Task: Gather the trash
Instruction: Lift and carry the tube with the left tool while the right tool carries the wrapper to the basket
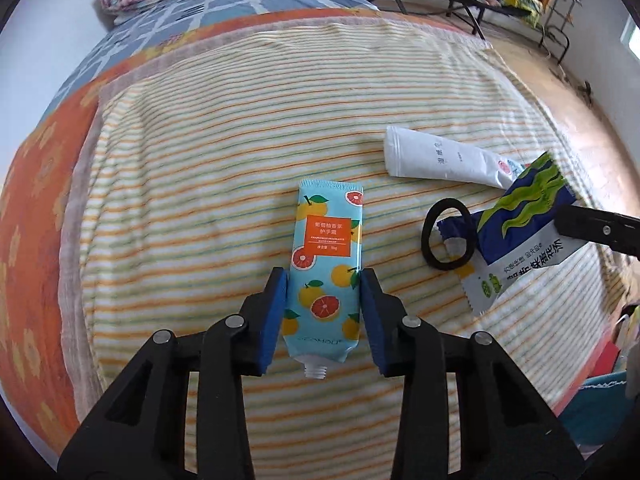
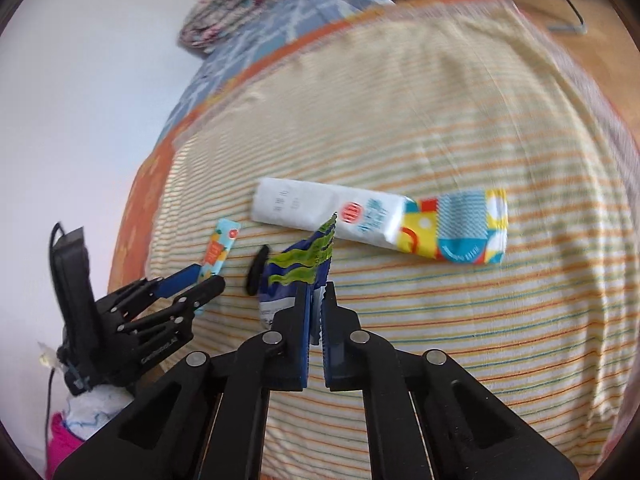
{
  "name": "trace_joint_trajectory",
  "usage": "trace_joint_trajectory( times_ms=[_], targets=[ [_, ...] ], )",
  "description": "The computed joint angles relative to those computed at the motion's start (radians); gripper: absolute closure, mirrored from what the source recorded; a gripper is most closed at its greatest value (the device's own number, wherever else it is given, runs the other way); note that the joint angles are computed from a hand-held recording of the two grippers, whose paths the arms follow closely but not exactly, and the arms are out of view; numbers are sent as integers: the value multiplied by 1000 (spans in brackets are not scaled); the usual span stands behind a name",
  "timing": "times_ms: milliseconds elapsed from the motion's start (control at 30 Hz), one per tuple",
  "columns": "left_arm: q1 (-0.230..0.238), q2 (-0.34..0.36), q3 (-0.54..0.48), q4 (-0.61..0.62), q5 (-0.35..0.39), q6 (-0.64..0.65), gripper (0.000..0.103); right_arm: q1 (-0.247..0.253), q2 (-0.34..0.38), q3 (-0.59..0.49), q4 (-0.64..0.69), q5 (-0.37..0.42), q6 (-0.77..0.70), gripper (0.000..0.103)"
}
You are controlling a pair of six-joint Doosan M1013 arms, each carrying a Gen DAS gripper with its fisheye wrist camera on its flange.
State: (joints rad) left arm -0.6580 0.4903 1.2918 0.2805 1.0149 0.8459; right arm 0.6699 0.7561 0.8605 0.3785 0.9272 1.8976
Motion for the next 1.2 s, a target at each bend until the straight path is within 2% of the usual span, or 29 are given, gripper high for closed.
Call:
trace_joint_trajectory(
  times_ms=[167, 400, 833, 1200],
  targets=[
    [-7, -42, 42, 29, -26, -50, 66, 32, -34, 11, -125, -43, -65, 102],
    [-25, -95, 83, 52, -59, -88, 66, 47, -99, 87, -154, -118, -120, 102],
    [-92, -168, 138, 107, -92, -174, 66, 77, -198, 215, -132, -182, -234, 102],
    [-176, -214, 201, 167, -92, -219, 66, 98, -273, 338, -82, -207, -333, 102]
  ],
)
